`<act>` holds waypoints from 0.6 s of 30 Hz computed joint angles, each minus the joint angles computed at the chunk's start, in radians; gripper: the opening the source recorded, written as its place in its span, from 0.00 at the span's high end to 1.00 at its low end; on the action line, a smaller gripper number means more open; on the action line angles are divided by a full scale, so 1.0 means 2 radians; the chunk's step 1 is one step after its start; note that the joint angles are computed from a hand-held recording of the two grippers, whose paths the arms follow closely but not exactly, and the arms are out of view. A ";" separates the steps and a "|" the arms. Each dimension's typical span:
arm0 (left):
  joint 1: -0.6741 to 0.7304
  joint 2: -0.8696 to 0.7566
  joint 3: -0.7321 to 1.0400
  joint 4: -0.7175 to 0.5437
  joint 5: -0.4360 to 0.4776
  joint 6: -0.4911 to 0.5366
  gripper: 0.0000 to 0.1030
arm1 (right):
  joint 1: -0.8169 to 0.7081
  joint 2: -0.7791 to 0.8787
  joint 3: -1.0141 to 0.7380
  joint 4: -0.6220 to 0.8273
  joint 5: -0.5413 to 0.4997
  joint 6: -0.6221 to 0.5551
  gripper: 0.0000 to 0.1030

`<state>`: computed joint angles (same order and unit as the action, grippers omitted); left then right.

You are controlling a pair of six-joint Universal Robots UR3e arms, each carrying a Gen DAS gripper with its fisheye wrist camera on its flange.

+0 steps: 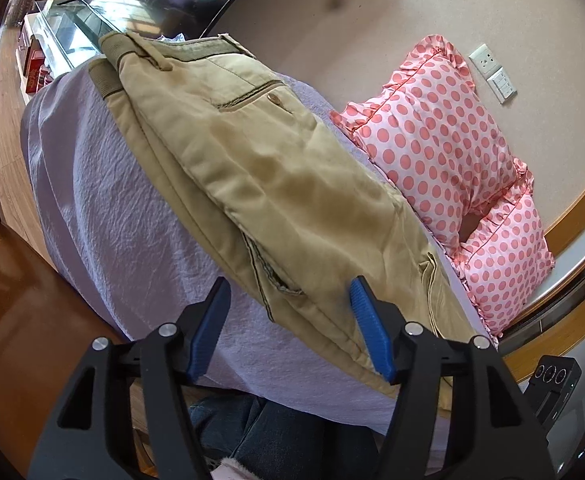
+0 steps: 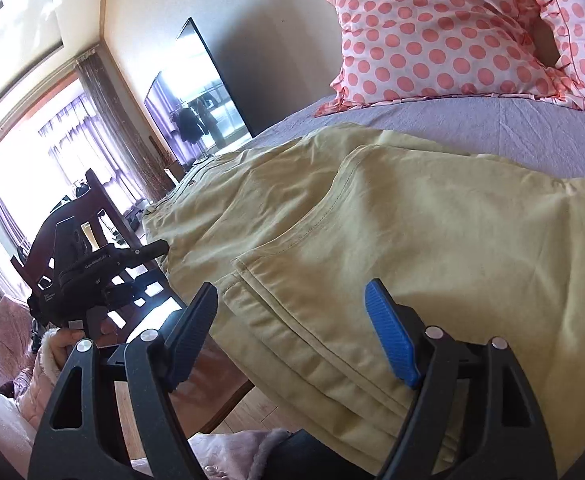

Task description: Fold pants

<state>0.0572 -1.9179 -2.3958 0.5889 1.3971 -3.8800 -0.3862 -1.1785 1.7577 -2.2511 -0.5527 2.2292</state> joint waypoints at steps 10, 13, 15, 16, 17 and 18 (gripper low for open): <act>0.048 0.058 0.021 -0.054 -0.010 0.006 0.36 | -0.003 0.006 0.000 0.006 0.010 -0.008 0.23; 0.084 0.057 0.037 -0.085 -0.025 0.003 0.36 | -0.008 0.006 0.002 0.008 0.016 -0.009 0.23; 0.109 0.058 0.043 -0.093 -0.036 -0.010 0.36 | -0.012 0.003 0.007 0.009 0.019 -0.012 0.23; 0.115 0.061 0.052 -0.107 -0.028 -0.014 0.36 | -0.015 0.001 0.009 0.011 0.021 -0.014 0.23; 0.121 0.058 0.060 -0.112 -0.024 -0.019 0.36 | -0.018 0.000 0.011 0.012 0.023 -0.015 0.23; 0.129 0.054 0.066 -0.112 -0.028 -0.024 0.37 | -0.022 -0.001 0.013 0.014 0.025 -0.018 0.23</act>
<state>0.3153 -1.8105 -2.2633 0.3656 1.3417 -3.9282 -0.4292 -1.1813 1.7837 -2.2230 -0.5019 2.1923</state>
